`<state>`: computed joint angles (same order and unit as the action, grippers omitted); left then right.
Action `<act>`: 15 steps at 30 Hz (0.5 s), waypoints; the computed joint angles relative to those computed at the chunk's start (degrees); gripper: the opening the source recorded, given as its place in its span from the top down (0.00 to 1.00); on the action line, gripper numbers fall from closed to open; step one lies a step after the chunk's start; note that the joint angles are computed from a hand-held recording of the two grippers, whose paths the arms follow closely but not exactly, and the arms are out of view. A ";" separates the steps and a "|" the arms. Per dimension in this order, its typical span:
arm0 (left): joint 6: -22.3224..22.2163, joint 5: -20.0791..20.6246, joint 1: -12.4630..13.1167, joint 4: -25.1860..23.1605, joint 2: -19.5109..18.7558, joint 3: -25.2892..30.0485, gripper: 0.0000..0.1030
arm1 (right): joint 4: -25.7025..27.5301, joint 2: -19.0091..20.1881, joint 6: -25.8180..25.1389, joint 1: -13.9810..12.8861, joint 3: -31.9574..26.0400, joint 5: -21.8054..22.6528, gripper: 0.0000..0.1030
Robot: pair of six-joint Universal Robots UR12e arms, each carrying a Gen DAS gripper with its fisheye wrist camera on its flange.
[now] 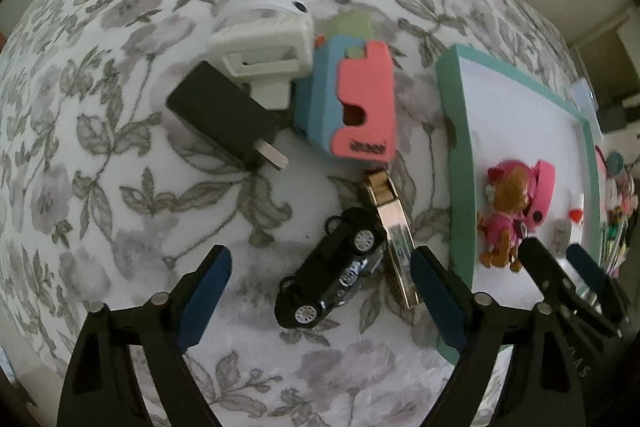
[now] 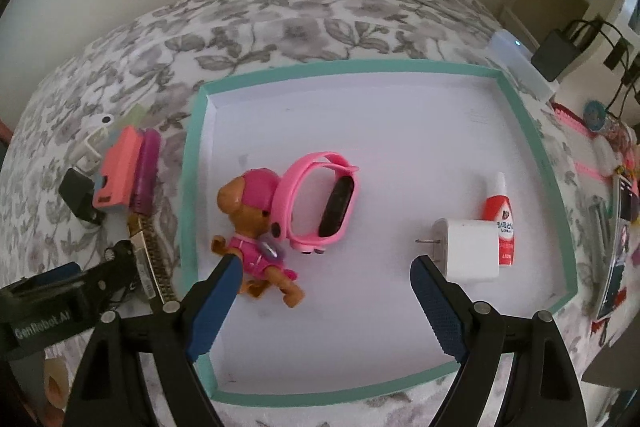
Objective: Organize rigid objects
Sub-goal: 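Withdraw both tools from the tray toward the remaining items, then grasp the black toy car with the left tool while the right tool grasps the gold USB stick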
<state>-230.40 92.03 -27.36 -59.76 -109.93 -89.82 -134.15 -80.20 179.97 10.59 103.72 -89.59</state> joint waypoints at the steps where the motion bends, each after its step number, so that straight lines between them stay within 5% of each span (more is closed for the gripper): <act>1: 0.93 0.14 -0.17 -0.73 -0.20 0.41 0.18 | 0.09 0.02 -0.02 0.00 -0.02 -0.02 0.15; 7: 3.80 2.23 -1.06 -2.93 -0.54 1.69 0.23 | -0.12 0.10 0.05 0.05 -0.08 -0.02 0.15; 15: 6.17 2.03 -1.98 -4.45 -2.25 3.62 0.47 | 0.07 -0.01 0.03 0.08 -0.14 -0.12 0.15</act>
